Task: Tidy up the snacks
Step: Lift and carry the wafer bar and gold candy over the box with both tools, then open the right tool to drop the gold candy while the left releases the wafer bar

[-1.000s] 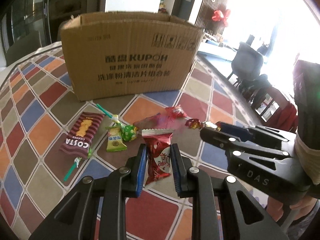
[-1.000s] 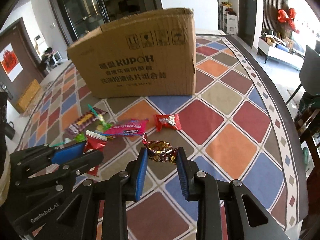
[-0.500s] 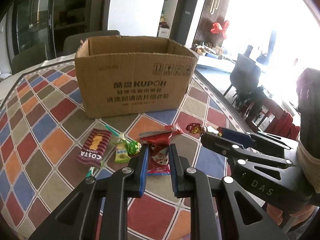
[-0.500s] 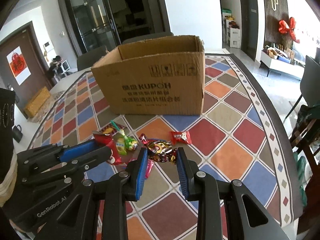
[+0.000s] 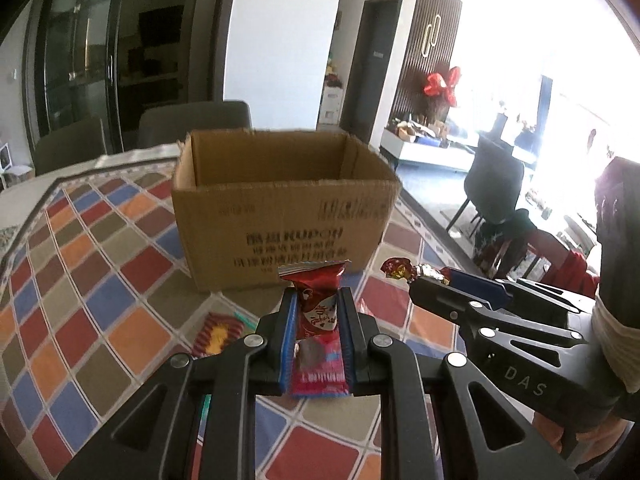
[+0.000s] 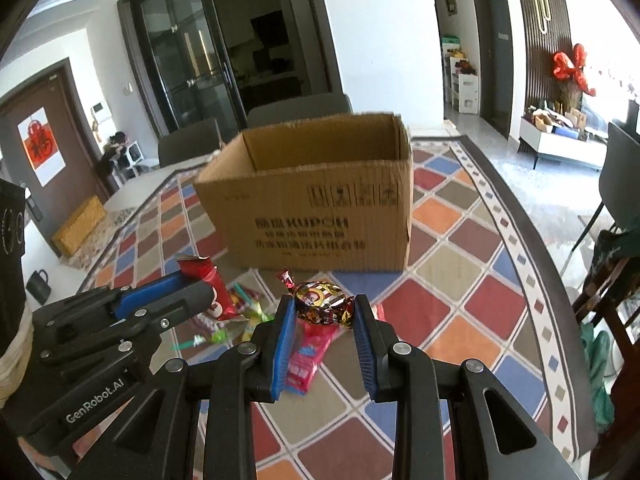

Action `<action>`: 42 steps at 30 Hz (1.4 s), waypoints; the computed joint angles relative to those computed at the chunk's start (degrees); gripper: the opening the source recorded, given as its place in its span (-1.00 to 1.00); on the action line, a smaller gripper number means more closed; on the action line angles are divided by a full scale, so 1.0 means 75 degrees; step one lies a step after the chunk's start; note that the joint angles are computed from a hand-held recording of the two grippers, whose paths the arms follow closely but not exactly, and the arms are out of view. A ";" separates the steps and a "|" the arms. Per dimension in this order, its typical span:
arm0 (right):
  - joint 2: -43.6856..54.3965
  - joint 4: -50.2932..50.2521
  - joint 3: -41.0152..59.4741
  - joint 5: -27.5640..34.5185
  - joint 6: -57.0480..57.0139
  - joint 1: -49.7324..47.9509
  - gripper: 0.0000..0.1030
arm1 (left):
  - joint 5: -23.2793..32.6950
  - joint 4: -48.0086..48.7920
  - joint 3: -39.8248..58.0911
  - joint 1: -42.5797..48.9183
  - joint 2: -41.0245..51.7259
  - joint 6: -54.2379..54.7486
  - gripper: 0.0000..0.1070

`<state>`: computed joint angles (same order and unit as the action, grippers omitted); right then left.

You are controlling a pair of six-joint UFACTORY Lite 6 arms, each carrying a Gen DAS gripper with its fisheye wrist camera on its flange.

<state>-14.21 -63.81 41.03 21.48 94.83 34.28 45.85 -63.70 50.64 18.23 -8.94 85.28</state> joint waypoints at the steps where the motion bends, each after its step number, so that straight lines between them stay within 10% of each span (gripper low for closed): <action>1: 0.0018 -0.0031 0.0079 0.0019 -0.0015 -0.0011 -0.41 | -0.0003 -0.0019 0.0101 -0.0014 0.0037 -0.0032 -0.62; 32: 0.3212 0.3244 0.5137 0.0023 -0.4757 -0.1686 -0.41 | -0.0020 0.1810 0.6919 -0.1140 0.4285 -0.3274 -0.62; 42: 0.4823 0.5322 0.6889 0.0460 -0.6900 -0.2185 -0.36 | 0.0984 0.3338 1.0371 -0.1524 0.6860 -0.5265 -0.50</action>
<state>21.96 -23.90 92.70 24.93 43.08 17.89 53.24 -38.67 128.42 6.80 42.51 45.79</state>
